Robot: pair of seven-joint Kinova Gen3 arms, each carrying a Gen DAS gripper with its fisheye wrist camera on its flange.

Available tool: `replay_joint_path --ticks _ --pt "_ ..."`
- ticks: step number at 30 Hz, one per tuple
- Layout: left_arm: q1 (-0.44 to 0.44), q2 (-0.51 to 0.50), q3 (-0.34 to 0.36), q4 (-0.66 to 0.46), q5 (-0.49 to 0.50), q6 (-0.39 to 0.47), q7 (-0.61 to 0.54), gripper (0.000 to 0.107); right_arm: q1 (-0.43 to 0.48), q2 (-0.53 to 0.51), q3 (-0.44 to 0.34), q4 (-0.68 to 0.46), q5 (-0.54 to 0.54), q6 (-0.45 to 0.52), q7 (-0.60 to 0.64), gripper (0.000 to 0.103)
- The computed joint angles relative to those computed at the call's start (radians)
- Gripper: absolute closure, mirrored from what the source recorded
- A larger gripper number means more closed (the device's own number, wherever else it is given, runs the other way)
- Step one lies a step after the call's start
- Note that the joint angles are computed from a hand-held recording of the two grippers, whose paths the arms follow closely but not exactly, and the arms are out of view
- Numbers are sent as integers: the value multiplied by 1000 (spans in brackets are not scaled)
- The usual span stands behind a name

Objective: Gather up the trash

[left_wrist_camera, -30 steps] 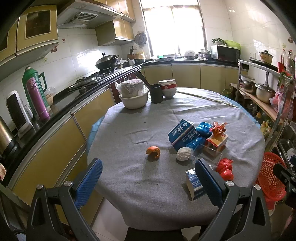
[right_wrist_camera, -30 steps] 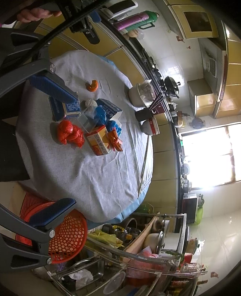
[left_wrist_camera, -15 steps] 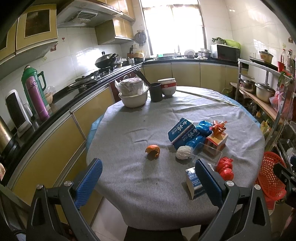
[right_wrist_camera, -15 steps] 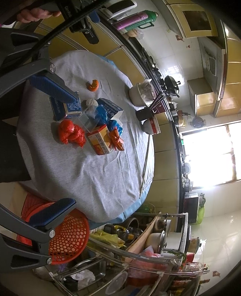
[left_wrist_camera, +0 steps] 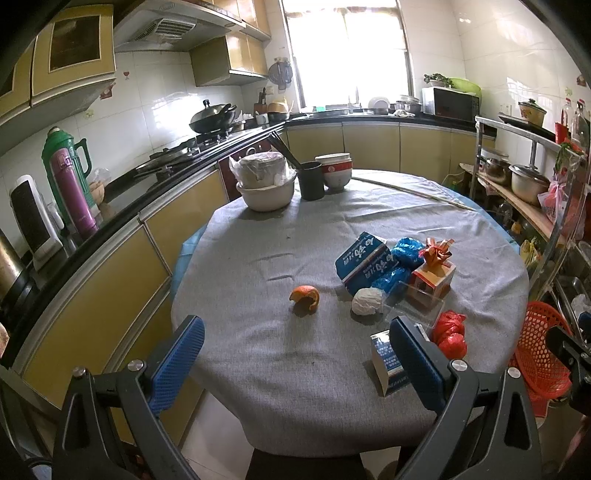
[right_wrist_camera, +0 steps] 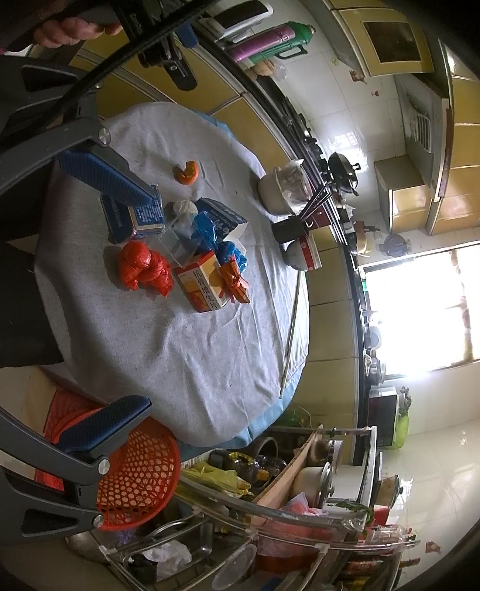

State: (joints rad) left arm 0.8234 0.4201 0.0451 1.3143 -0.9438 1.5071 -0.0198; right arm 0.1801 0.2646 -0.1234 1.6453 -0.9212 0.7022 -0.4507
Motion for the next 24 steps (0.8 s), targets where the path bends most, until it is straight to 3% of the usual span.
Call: replay_joint_path --ticks 13,22,24 --pt "-23 1 1 17 29 -33 -1 7 7 40 2 -25 10 35 -31 0" --pt "-115 -16 6 79 144 -178 -21 7 15 173 -12 -158 89 154 -213 1" --pt "-136 -25 6 100 166 -225 -33 7 15 214 -21 -213 104 201 -266 5"
